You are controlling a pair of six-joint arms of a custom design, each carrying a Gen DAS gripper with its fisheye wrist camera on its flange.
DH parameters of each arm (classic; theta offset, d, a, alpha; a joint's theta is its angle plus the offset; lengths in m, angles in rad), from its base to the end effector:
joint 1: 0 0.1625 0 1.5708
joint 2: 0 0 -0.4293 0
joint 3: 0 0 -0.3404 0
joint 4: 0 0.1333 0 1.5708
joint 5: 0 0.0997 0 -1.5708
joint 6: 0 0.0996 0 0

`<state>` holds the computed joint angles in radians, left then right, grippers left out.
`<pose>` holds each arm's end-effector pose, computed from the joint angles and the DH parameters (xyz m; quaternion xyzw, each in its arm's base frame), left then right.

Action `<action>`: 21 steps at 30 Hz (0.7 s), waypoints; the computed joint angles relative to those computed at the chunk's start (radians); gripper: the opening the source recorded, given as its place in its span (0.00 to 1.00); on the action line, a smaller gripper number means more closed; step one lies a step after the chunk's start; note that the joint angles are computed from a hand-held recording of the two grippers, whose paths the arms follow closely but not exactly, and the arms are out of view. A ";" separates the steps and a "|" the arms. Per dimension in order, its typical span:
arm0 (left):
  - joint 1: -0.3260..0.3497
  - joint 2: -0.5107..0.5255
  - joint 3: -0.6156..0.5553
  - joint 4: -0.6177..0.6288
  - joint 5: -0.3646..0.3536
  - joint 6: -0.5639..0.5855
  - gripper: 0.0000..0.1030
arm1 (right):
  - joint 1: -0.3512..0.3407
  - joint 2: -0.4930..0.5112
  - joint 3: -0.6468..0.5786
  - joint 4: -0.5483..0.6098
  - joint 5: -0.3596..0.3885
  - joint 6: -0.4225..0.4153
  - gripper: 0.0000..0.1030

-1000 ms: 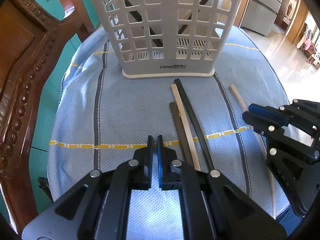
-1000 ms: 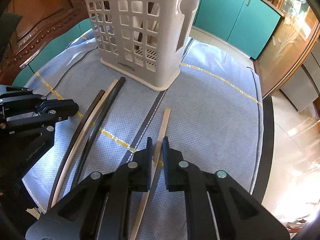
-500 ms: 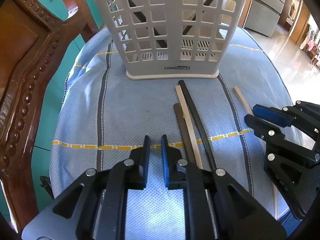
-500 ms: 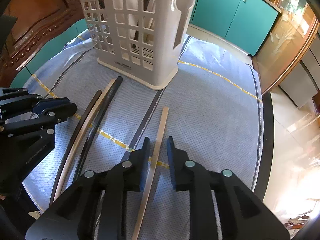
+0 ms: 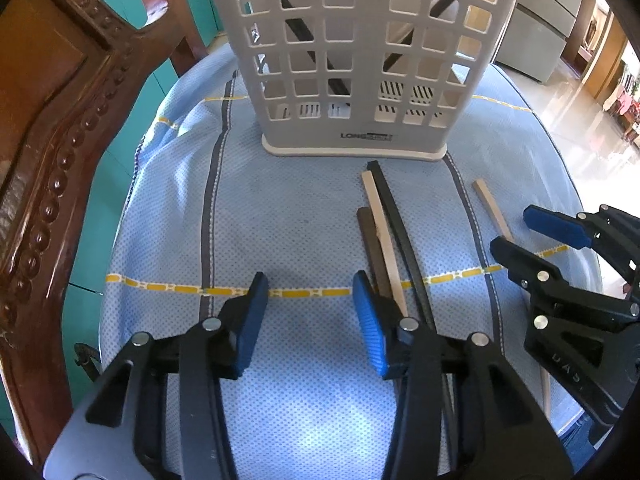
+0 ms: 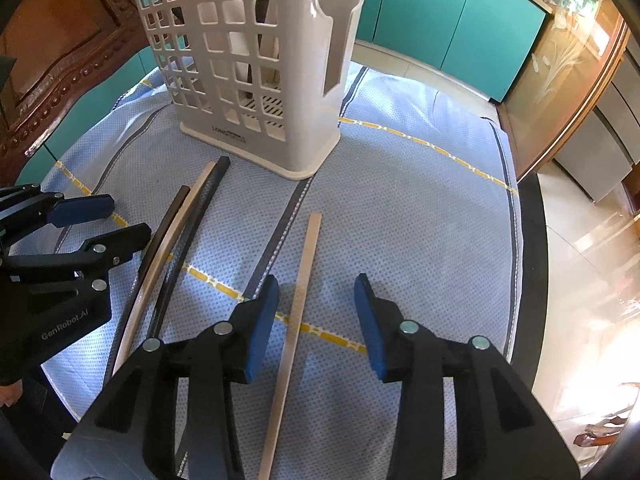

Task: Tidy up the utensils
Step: 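Grasp a light wooden stick with the right tool while the left tool grasps a dark chopstick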

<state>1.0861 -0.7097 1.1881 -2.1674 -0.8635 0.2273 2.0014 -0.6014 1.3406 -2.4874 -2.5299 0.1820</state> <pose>-0.1676 -0.7433 0.2221 0.3072 0.8849 -0.0993 0.3357 0.3450 -0.6270 0.1374 0.0690 -0.8820 0.2135 0.4145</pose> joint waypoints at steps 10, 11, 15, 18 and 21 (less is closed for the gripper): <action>-0.020 -0.024 0.041 0.019 -0.026 -0.034 0.24 | -0.011 -0.005 0.005 -0.019 0.057 -0.011 0.40; -0.022 -0.025 0.044 0.020 -0.028 -0.036 0.22 | -0.009 0.000 0.001 -0.018 0.056 -0.010 0.40; -0.029 -0.030 0.056 0.019 -0.031 -0.043 0.13 | -0.003 0.008 -0.003 -0.019 0.054 -0.016 0.40; -0.039 -0.033 0.073 0.009 -0.025 -0.046 0.08 | 0.003 0.015 -0.002 -0.033 0.068 -0.034 0.29; -0.042 -0.032 0.078 0.003 -0.018 -0.051 0.03 | 0.003 0.019 -0.001 -0.051 0.092 -0.052 0.09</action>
